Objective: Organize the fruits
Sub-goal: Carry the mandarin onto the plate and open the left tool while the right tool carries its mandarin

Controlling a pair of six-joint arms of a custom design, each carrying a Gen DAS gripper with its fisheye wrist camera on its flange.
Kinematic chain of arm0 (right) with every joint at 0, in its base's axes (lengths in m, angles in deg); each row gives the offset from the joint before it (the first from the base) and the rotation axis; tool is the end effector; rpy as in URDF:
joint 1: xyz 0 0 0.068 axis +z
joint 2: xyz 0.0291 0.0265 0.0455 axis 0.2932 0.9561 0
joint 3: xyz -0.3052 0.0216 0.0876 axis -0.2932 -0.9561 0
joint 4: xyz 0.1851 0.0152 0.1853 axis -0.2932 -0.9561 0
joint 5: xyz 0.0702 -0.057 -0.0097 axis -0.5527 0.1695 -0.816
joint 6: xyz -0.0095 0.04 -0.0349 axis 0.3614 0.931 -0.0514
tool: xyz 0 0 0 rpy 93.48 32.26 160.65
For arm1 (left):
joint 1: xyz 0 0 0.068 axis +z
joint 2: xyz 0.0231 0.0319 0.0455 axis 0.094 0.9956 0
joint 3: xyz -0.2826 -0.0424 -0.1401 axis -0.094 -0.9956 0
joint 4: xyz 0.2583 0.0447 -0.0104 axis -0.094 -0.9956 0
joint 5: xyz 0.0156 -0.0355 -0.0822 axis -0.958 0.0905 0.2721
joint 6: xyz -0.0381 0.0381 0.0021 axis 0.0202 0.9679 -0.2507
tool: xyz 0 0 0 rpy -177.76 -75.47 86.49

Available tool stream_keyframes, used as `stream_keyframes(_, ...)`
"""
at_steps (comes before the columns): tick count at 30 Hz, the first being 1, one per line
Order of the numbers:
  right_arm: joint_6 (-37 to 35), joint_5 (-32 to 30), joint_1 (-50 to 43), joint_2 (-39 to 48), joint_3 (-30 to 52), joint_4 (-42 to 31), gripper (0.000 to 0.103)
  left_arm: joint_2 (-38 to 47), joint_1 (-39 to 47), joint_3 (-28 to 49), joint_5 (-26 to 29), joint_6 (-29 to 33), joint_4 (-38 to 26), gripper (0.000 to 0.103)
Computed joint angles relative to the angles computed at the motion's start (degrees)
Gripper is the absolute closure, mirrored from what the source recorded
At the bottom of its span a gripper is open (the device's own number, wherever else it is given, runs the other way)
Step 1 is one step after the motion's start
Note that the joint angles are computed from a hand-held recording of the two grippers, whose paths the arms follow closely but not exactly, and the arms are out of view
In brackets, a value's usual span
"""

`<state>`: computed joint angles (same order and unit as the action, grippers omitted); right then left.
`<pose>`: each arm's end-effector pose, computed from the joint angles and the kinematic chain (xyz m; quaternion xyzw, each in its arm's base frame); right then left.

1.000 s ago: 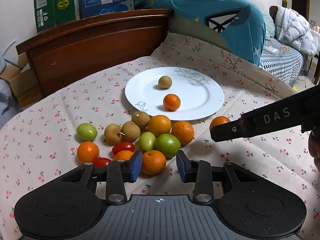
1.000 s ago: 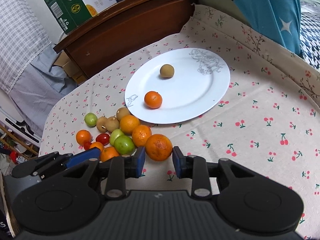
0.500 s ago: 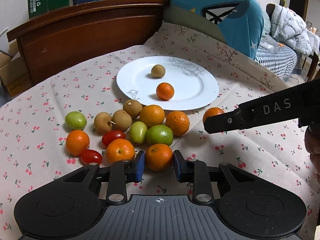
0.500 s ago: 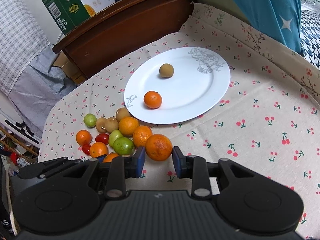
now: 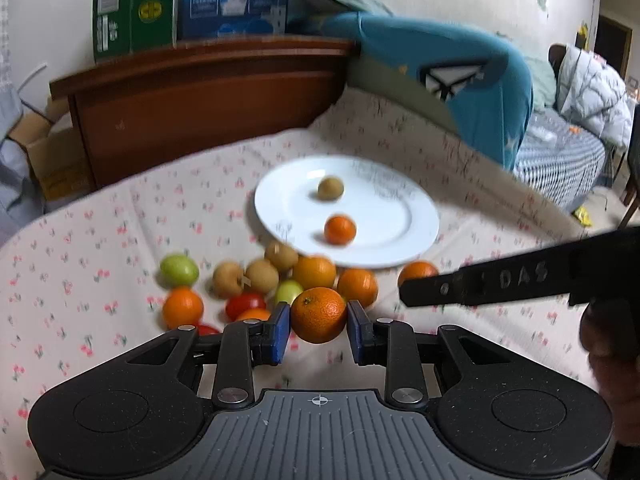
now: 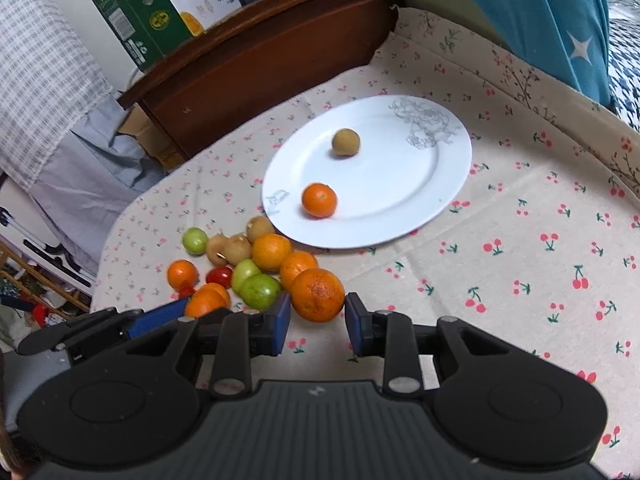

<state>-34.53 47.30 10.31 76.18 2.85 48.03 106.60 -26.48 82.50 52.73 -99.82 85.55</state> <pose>0.3115 -0.0150 0.2227 -0.1241 0.9109 0.2684 0.2877 0.2348 -0.1301 0.2318 -0.0247 0.9072 -0.0275 0.4191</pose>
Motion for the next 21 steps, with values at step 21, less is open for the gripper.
stream_keyframes(21,-1.6,0.6,1.3,4.5,10.2,-1.0,0.073,4.3,10.6,9.6,9.9,5.8,-1.8,0.075)
